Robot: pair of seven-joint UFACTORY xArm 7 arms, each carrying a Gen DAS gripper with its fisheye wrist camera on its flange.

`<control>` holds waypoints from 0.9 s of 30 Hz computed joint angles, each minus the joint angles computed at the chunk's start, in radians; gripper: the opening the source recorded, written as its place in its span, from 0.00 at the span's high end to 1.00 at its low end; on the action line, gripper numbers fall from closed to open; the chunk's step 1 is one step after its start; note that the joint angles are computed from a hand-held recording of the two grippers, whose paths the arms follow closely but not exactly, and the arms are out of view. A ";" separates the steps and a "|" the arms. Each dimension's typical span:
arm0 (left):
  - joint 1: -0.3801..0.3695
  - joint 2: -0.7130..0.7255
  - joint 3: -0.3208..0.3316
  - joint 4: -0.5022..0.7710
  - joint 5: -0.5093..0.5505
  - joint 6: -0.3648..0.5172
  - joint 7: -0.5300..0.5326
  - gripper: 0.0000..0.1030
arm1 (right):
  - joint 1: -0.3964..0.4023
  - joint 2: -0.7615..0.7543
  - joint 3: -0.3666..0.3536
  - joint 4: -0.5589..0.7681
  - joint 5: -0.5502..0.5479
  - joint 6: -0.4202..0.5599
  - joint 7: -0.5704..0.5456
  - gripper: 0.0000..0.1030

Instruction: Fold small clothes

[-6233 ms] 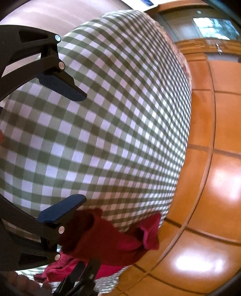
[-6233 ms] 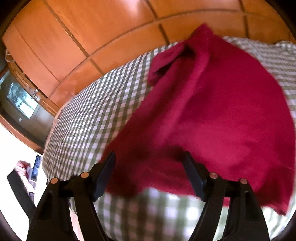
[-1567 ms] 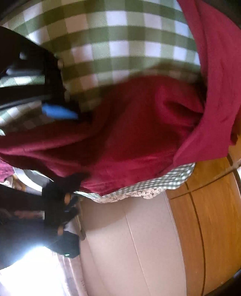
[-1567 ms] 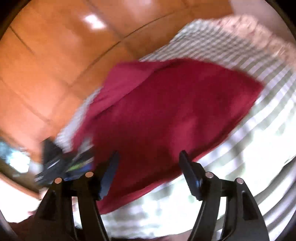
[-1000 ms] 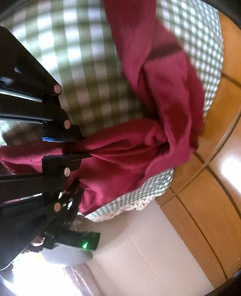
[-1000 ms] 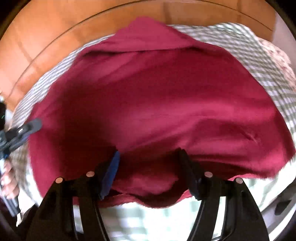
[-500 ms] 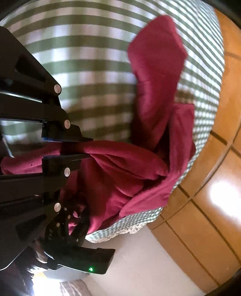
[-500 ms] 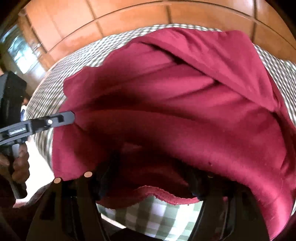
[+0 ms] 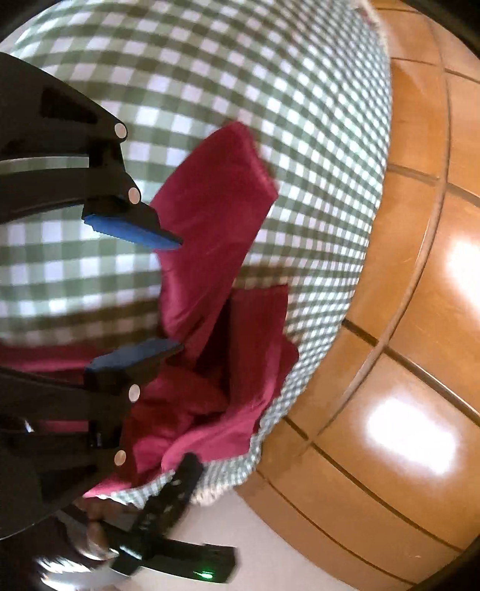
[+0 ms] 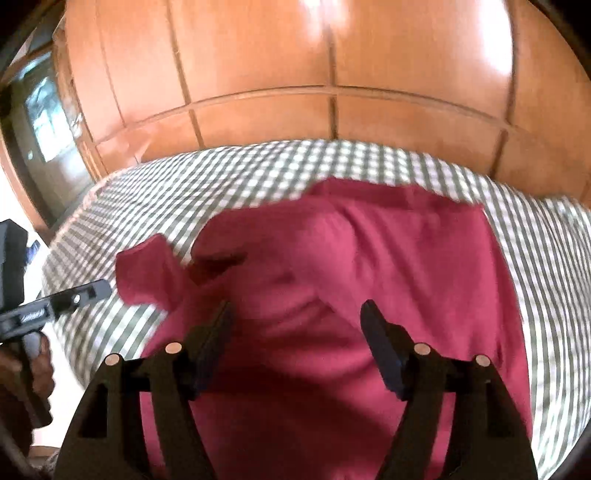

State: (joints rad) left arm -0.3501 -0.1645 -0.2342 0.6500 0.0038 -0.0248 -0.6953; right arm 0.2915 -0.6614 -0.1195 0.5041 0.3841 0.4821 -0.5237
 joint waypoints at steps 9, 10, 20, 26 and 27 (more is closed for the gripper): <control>0.022 0.080 0.005 0.078 0.088 0.116 -0.029 0.33 | -0.059 0.195 0.062 0.099 -0.138 -0.133 0.080 0.93; 0.020 0.084 0.008 0.077 0.092 0.112 -0.033 0.33 | -0.050 0.184 0.023 0.109 -0.106 -0.122 0.065 0.93; 0.042 0.094 0.024 0.109 0.178 0.143 -0.093 0.33 | -0.372 0.350 -0.139 0.302 -0.064 -0.097 0.140 0.93; 0.038 0.144 0.042 0.193 0.194 0.177 -0.080 0.33 | -0.542 0.608 -0.199 0.510 0.044 -0.021 0.192 0.92; 0.037 0.163 0.047 0.219 0.195 0.185 -0.075 0.33 | -0.567 0.646 -0.205 0.541 0.080 -0.003 0.186 0.89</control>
